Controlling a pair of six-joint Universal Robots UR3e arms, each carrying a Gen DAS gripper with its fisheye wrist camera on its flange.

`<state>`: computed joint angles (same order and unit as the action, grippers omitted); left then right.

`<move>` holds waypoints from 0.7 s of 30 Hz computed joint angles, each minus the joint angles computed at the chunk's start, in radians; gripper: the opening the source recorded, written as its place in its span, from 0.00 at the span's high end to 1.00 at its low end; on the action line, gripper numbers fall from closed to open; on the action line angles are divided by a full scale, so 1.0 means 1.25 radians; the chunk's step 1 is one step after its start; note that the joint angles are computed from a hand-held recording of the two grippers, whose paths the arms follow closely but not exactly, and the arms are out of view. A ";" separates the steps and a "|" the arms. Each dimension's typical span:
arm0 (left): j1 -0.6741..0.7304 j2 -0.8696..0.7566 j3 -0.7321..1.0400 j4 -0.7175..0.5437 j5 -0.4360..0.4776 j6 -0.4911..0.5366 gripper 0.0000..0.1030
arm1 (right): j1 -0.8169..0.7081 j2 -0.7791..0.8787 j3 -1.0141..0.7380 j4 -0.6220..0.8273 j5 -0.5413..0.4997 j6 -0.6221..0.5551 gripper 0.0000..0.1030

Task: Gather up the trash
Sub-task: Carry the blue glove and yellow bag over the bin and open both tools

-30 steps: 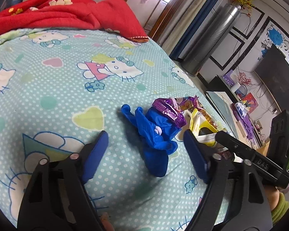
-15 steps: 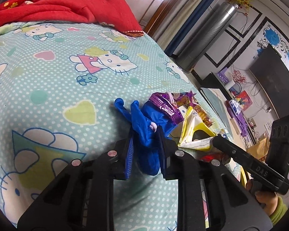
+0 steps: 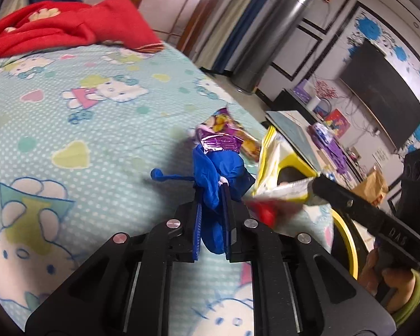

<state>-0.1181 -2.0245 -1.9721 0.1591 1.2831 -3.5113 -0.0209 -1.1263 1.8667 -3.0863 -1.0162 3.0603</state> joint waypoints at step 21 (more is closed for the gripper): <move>-0.077 0.100 -0.006 -0.028 0.034 0.002 0.94 | -0.203 -0.218 0.261 -0.042 0.062 -0.030 0.63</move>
